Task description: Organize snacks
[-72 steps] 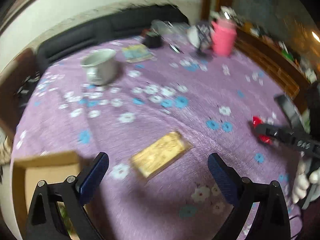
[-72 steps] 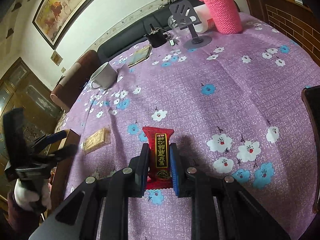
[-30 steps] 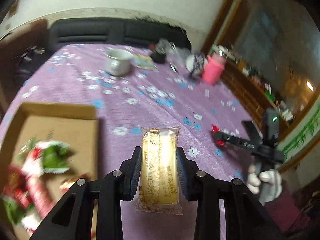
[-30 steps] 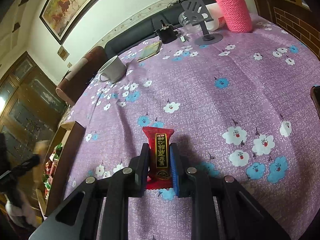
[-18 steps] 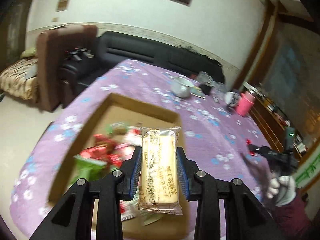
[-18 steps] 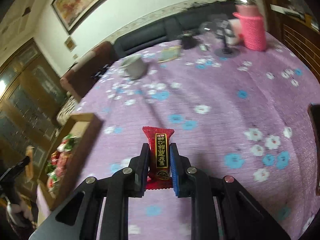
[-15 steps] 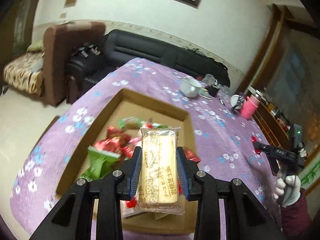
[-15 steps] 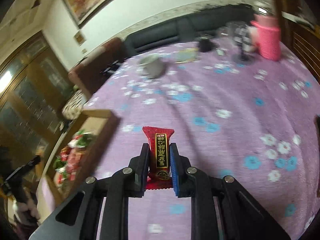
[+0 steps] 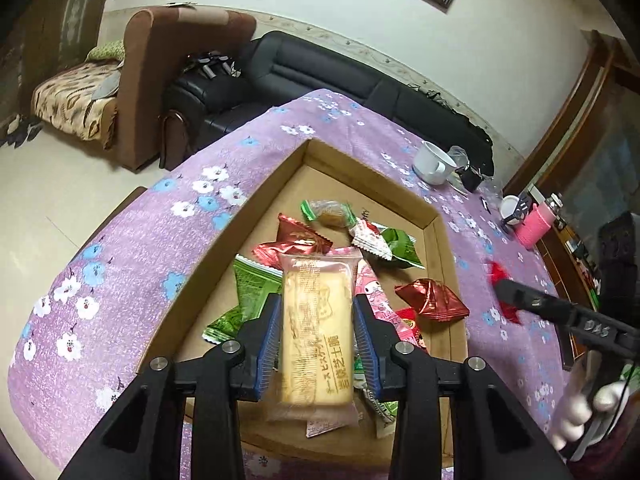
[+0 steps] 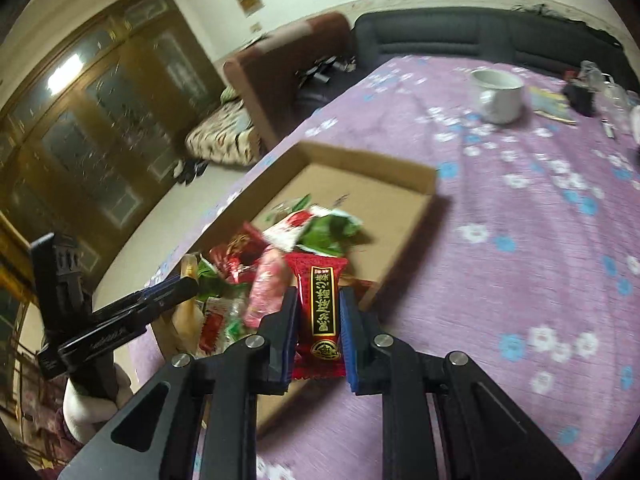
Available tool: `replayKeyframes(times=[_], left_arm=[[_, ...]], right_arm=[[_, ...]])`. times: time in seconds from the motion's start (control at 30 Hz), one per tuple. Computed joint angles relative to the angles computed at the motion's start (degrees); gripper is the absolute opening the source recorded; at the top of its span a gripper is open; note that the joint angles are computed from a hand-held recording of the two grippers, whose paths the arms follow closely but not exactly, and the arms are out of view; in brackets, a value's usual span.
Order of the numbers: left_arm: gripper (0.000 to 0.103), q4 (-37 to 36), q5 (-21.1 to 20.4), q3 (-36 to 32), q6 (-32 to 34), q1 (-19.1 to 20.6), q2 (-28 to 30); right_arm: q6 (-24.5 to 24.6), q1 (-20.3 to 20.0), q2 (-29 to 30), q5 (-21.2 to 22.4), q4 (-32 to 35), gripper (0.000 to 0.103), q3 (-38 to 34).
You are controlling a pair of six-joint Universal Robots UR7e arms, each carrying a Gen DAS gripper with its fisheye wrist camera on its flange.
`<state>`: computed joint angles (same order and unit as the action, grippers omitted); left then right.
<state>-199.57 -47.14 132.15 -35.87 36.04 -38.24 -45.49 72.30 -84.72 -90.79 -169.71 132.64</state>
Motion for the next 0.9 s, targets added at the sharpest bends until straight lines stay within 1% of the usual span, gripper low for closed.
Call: replayKeyframes(times=[0.07, 0.13, 0.2, 0.27, 0.37, 0.5, 0.53, 0.57, 0.63, 0.73, 0.8, 0.83, 0.9], left_arm=[[0.049, -1.11, -0.16, 0.19, 0.52, -0.16, 0.17], [0.064, -2.02, 0.26, 0.57, 0.86, -0.64, 0.31], [0.067, -3.16, 0.68, 1.06, 0.77, -1.14, 0.45], [0.067, -3.55, 0.67, 1.32, 0.77, -1.36, 0.39], [0.068, -3.68, 1.29, 1.71, 0.86, -2.19, 0.32], [0.075, -2.63, 3.67, 2.06, 0.51, -3.95, 0.24], [0.077, -2.08, 4.32, 2.09, 0.34, -4.41, 0.20], [0.079, -1.25, 5.00, 2.07, 0.03, -4.86, 0.16], [0.081, 0.30, 6.30, 2.01, -0.79, -5.61, 0.20], [0.085, 5.09, 9.33, 1.46, -3.80, -6.88, 0.08], [0.087, 7.03, 10.78, 1.28, -5.06, -7.51, 0.08], [0.088, 8.46, 11.68, 1.10, -5.90, -7.96, 0.08], [0.088, 11.88, 13.09, 0.55, -7.56, -8.75, 0.00]], right_arm=[[0.83, 1.48, 2.86, -1.58, -1.35, 0.019, -0.53], [1.22, 2.50, 5.05, -2.84, -2.50, 0.019, -0.97], [1.75, 3.72, 7.39, -4.51, -4.03, 0.019, -1.56], [2.19, 4.73, 9.77, -6.35, -5.49, 0.019, -2.61], [3.19, 5.33, 12.19, -7.70, -6.84, 0.019, -4.06], [3.86, 5.53, 14.12, -8.32, -6.29, 0.022, -5.70], [4.22, 5.31, 13.99, -7.66, -5.94, 0.025, -5.70], [4.45, 4.80, 13.10, -6.10, -4.95, 0.026, -5.39], [4.32, 4.62, 11.62, -4.64, -5.40, 0.035, -4.30], [2.05, 4.15, 8.00, -2.21, -7.84, 0.042, -1.21], [0.88, 3.49, 5.37, -0.91, -9.59, 0.046, 1.12], [0.23, 2.52, 3.32, 0.76, -10.03, 0.050, 2.72], [-0.95, 0.76, 0.38, 3.29, -10.78, 0.053, 5.16]])
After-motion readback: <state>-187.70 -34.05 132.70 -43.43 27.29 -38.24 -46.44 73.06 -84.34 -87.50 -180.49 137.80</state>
